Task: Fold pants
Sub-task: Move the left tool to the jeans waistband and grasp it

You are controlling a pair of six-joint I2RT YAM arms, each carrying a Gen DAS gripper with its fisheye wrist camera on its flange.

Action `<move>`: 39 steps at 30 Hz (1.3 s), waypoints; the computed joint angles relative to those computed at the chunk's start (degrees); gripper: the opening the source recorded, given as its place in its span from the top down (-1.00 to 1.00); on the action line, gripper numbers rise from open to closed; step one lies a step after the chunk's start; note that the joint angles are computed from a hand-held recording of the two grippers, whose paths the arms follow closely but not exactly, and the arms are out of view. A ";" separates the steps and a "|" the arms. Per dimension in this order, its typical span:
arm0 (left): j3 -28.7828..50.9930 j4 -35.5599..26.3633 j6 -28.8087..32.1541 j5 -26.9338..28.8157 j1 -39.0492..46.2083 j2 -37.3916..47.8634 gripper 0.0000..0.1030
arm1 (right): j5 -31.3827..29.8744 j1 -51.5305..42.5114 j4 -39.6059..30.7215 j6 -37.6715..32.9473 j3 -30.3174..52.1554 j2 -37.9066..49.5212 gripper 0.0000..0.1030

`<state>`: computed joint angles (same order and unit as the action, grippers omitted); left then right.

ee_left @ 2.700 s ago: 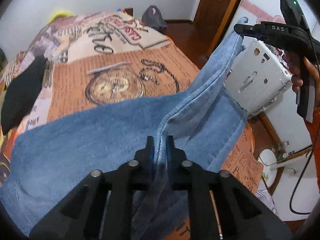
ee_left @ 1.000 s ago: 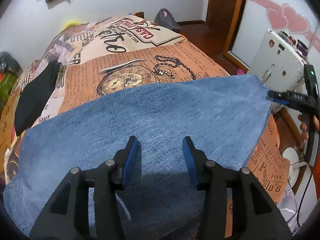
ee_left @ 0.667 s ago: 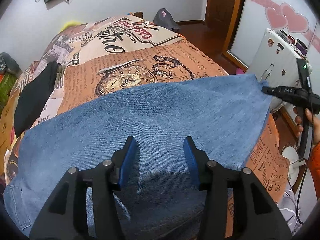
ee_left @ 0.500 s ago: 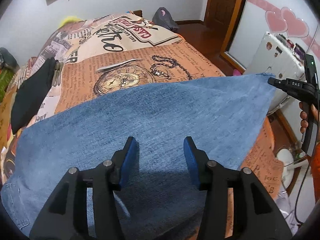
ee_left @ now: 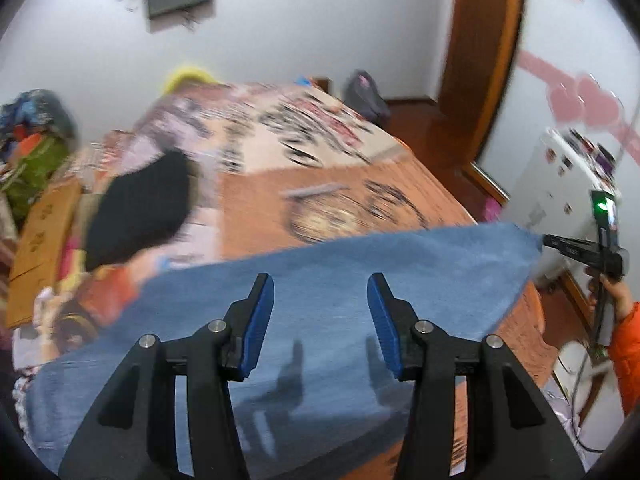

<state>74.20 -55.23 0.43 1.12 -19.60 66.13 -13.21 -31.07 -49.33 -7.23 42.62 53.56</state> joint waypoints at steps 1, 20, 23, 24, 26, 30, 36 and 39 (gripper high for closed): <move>0.57 -0.98 1.79 1.40 4.08 -1.37 0.03 | 0.85 1.00 -0.94 -0.28 1.32 -0.95 0.84; 20.59 -5.69 38.94 29.44 76.76 19.96 -0.23 | 24.97 66.37 6.11 26.42 26.87 16.41 0.01; 23.02 -6.78 41.99 29.31 78.92 26.40 -0.24 | 24.58 71.18 8.06 27.48 33.67 25.68 0.01; 23.26 -7.08 42.59 29.21 79.43 27.86 -0.24 | 23.96 72.40 8.33 27.53 35.75 28.34 0.01; 24.90 -8.09 43.44 28.52 80.35 32.19 -0.24 | 21.71 74.79 7.80 27.29 41.95 34.92 0.01; 26.41 -9.22 42.68 26.15 80.38 38.78 -0.24 | 18.29 77.82 4.83 24.59 54.74 47.03 0.01; 25.58 -11.01 44.76 26.26 79.86 42.64 -0.24 | 14.64 79.05 -3.91 21.08 74.58 64.17 0.01; 24.15 -10.84 45.69 25.65 79.20 43.04 -0.18 | 10.62 78.63 -9.76 20.24 84.39 72.16 0.01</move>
<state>98.35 -66.07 46.12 26.77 59.60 109.17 -2.60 47.55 -59.09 13.01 127.01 125.72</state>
